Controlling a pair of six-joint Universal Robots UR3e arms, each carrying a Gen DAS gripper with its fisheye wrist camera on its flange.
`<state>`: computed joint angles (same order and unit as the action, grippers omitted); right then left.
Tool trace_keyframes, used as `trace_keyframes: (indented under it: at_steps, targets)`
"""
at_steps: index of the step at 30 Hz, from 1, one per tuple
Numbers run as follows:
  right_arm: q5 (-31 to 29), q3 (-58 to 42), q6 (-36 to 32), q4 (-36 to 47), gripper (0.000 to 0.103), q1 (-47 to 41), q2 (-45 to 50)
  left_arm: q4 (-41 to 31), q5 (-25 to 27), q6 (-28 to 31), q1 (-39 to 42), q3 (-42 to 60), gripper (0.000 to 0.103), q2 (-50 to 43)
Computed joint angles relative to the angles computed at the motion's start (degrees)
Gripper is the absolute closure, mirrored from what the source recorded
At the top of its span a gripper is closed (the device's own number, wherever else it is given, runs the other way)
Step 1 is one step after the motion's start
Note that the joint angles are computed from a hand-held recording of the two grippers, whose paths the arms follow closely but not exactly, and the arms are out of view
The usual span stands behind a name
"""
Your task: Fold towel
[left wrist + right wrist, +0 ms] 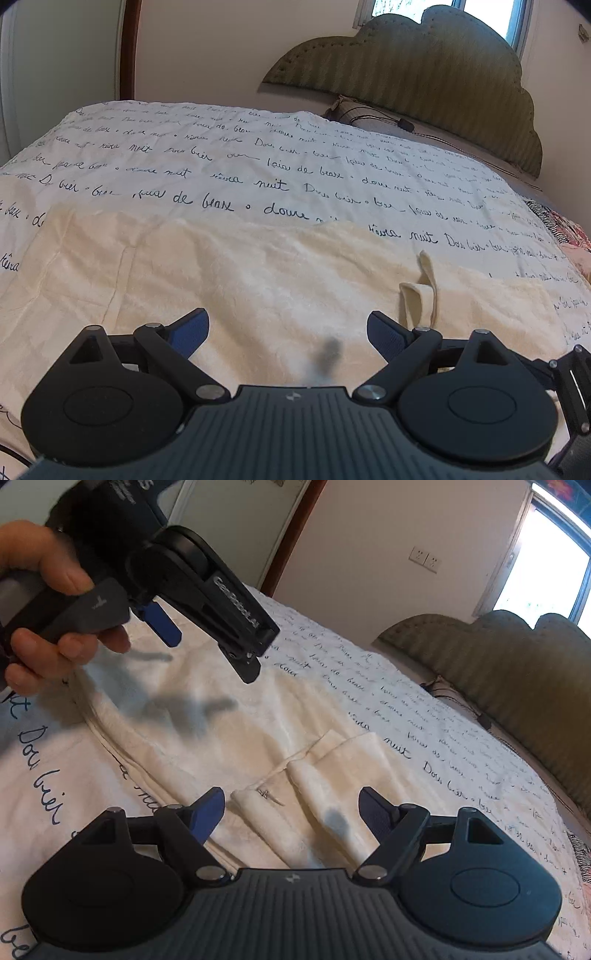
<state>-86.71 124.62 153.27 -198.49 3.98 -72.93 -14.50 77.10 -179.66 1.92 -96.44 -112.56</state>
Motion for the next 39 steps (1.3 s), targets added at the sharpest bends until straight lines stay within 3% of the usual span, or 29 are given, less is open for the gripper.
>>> trace_keyframes:
  at_steps: [2,5,7,9,12,15,17,20,22,23,24,26,28,30,33,35,37,39]
  targets:
    - [-0.8,-1.8,1.4,0.7,0.025,-0.4,2.0,-0.2,-0.3,0.3,0.2,-0.1,0.009,-0.1]
    - [2.0,-2.4,3.6,1.1,0.067,-2.8,3.1,-0.2,-0.9,0.2,-0.4,-0.5,0.009,-0.6]
    - [0.7,-2.5,3.0,-0.9,0.081,-3.0,4.1,0.0,-1.2,0.7,-0.9,-0.6,0.009,-0.6]
    - [3.8,-1.1,3.4,-2.0,0.085,-5.1,3.2,0.4,-0.9,1.2,-1.8,-0.5,0.009,-0.8]
    - [14.4,4.3,9.8,-6.1,0.087,-14.1,-2.0,0.5,-0.7,2.7,-3.1,0.1,0.009,-1.0]
    - [26.8,10.2,18.7,-9.7,0.087,-30.6,-9.7,1.0,-0.2,3.3,-4.3,0.6,0.008,-1.6]
    - [31.4,12.2,25.4,-9.1,0.087,-42.6,-14.5,1.3,-0.3,3.8,-4.7,0.6,0.008,-2.0]
    - [34.2,13.4,28.2,-5.9,0.087,-59.3,-18.1,1.1,0.3,3.6,-5.5,1.3,0.008,-3.2]
    - [31.8,10.5,28.8,3.7,0.076,-66.4,-17.2,0.3,0.1,3.4,-5.6,1.8,0.008,-3.9]
    - [31.1,8.2,27.7,12.0,0.057,-69.3,-16.4,0.2,-0.2,3.6,-5.5,1.7,0.008,-4.0]
    - [27.7,6.2,27.7,18.8,0.044,-70.5,-15.9,0.4,-0.3,3.9,-5.5,1.4,0.008,-4.1]
    - [21.0,9.4,29.4,19.4,0.044,-73.1,-17.5,1.8,0.7,4.4,-5.8,1.0,0.008,-4.5]
    - [26.7,19.5,29.5,9.8,0.043,-79.7,-21.2,2.1,1.9,4.2,-6.4,1.5,0.007,-5.3]
    - [33.4,23.8,27.7,12.9,0.025,-83.7,-27.5,1.7,2.5,4.0,-6.9,2.2,0.008,-6.1]
    - [49.8,21.7,17.8,25.5,0.006,-82.9,-31.0,3.9,4.2,4.0,-8.0,1.1,0.007,-6.5]
    - [61.2,13.7,4.2,48.1,0.000,-78.4,-29.4,4.2,4.6,4.9,-8.6,0.4,0.007,-6.1]
    - [63.5,1.7,-2.8,61.7,0.000,-68.2,-19.0,4.2,4.5,6.4,-8.8,-1.0,0.007,-4.9]
    - [52.3,-10.3,7.2,56.0,0.000,-59.3,-7.2,4.9,4.5,7.4,-8.9,-2.2,0.007,-4.0]
